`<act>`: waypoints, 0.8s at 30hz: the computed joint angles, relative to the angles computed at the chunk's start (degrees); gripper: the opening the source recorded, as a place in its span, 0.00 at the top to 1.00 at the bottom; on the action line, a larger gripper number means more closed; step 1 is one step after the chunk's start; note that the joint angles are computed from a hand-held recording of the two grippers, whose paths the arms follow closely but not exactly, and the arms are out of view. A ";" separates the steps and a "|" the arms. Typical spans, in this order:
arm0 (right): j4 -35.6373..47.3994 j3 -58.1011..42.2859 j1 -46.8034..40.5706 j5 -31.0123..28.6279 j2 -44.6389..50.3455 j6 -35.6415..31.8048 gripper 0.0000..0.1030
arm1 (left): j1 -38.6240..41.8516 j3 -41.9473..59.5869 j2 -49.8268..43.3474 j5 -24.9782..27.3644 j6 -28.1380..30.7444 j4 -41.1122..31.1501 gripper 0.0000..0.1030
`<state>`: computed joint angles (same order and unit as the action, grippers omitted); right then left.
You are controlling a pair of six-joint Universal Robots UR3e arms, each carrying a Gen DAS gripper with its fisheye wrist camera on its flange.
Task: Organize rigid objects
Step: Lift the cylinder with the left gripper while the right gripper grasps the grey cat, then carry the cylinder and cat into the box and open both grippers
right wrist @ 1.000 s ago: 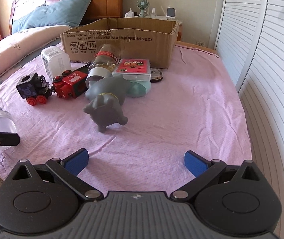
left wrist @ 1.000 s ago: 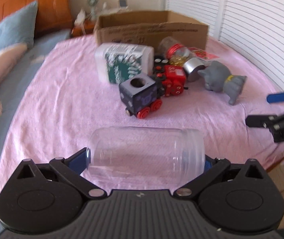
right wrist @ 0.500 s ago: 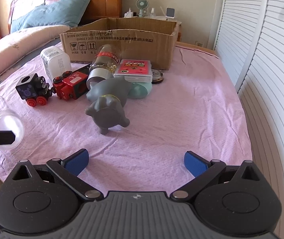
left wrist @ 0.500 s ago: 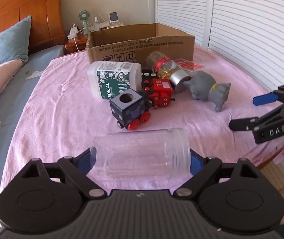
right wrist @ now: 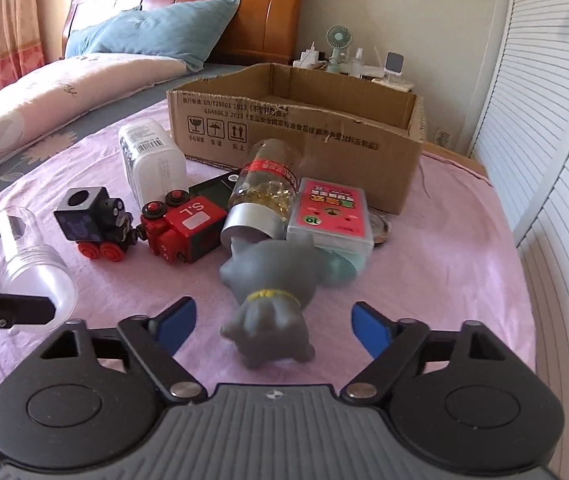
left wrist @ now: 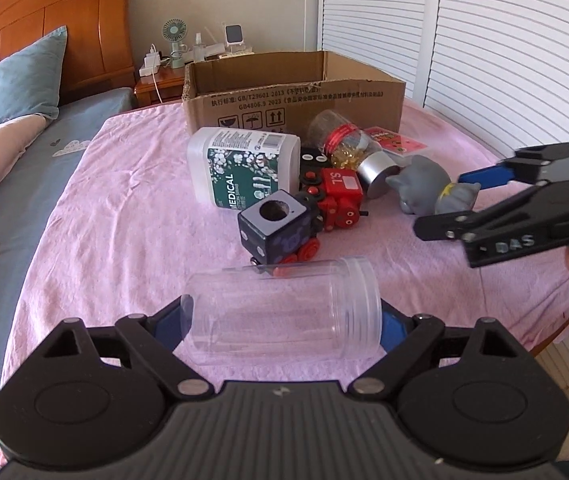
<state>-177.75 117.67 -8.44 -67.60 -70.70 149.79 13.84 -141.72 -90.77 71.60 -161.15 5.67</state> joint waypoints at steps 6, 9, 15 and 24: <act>1.14 -4.14 1.51 -0.68 3.18 0.71 0.29 | 0.69 0.62 0.13 -1.11 0.34 -1.40 0.12; 0.92 -4.54 2.18 -1.64 3.52 0.85 0.44 | 1.08 1.03 0.39 -1.84 0.51 -2.63 0.12; 1.45 -3.08 1.83 -1.22 1.40 0.79 0.45 | 1.57 2.01 2.68 -3.55 1.90 -7.51 0.12; 4.29 0.31 -0.65 2.33 -5.05 -0.67 0.45 | 2.62 2.63 9.53 -5.34 5.91 -14.05 0.12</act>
